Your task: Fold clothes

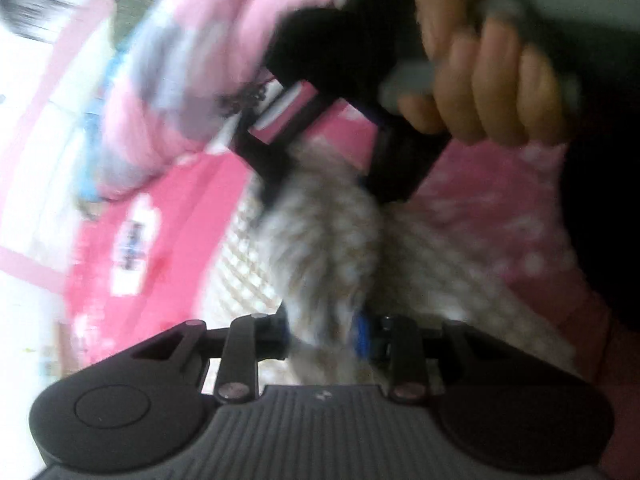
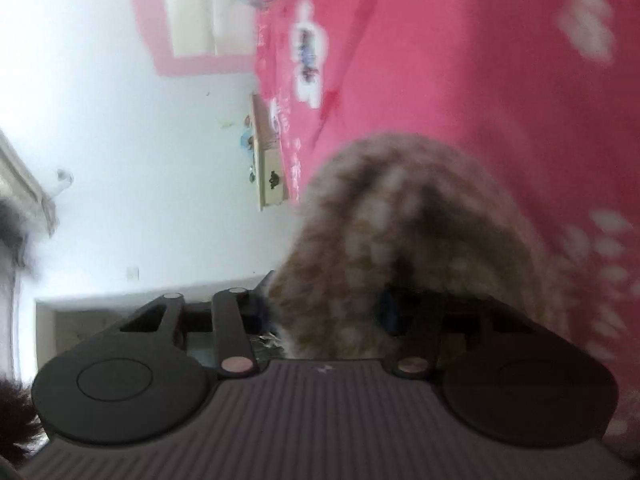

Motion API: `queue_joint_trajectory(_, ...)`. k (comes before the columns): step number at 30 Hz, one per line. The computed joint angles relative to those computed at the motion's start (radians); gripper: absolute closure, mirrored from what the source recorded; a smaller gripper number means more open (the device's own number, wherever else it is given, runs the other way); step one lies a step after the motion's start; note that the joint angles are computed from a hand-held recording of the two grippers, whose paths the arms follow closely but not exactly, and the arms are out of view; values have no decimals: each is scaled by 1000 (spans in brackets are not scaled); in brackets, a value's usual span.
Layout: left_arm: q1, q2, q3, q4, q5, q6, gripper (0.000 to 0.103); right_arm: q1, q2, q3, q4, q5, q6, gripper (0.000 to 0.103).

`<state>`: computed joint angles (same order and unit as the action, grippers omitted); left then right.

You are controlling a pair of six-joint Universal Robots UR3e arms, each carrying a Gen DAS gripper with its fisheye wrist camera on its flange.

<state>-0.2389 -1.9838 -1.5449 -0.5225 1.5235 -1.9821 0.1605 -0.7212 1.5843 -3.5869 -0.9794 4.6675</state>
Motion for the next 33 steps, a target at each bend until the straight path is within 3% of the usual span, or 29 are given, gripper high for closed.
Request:
queue_joint_trajectory(2, 0, 6, -74, 90, -24, 44, 61, -16, -16, 97, -6, 5, -36, 66)
queue_joint_trajectory(3, 4, 12, -80, 94, -31, 49, 60, -27, 1, 121, -74, 17, -12, 66)
queue_joint_trajectory(5, 21, 28, -59, 42, -49, 43, 56, -41, -11, 127, -58, 46, -50, 64)
queue_joint_trajectory(7, 52, 64, -7, -81, -89, 47, 50, -53, -36, 127, -17, 71, -81, 56)
queue_joint_trajectory(8, 70, 86, 20, -145, -110, 41, 41, -56, -53, 132, -6, 72, -81, 53)
queue_joint_trajectory(10, 109, 141, 59, -262, -151, 10, 26, -62, -86, 141, 18, 74, -81, 24)
queue_joint_trajectory(11, 129, 171, 68, -318, -169, -6, 22, -59, -120, 162, 39, 63, -89, 19)
queue_joint_trajectory(15, 230, 238, 155, -599, -233, -52, 22, -20, -253, 200, 205, 11, -172, 15)
queue_joint_trajectory(20, 353, 376, 61, -714, -266, -15, 23, 65, -194, 68, 319, 68, -126, 16)
queue_joint_trajectory(23, 441, 446, -18, -755, -294, -17, 24, 160, -228, 8, 482, -32, -213, 16)
queue_joint_trajectory(24, 471, 454, -24, -773, -311, -33, 25, 193, -232, -22, 538, -78, -248, 22)
queue_joint_trajectory(26, 532, 456, -18, -804, -352, -81, 27, 229, -255, -79, 678, -138, -319, 42)
queue_joint_trajectory(27, 567, 452, -8, -823, -381, -111, 27, 222, -261, -68, 650, -112, -283, 64)
queue_joint_trajectory(28, 605, 443, 10, -847, -422, -149, 27, 206, -265, -27, 537, -69, -166, 67)
queue_joint_trajectory(29, 641, 432, 29, -870, -461, -188, 27, 197, -253, -11, 428, -52, -94, 69)
queue_joint_trajectory(30, 674, 416, 48, -893, -495, -231, 27, 209, -259, -1, 403, -83, -107, 69)
queue_joint_trajectory(32, 725, 369, 81, -934, -548, -324, 27, 239, -296, -13, 534, -152, -185, 61)
queue_joint_trajectory(33, 734, 337, 96, -939, -556, -371, 27, 256, -306, -26, 628, -183, -208, 48)
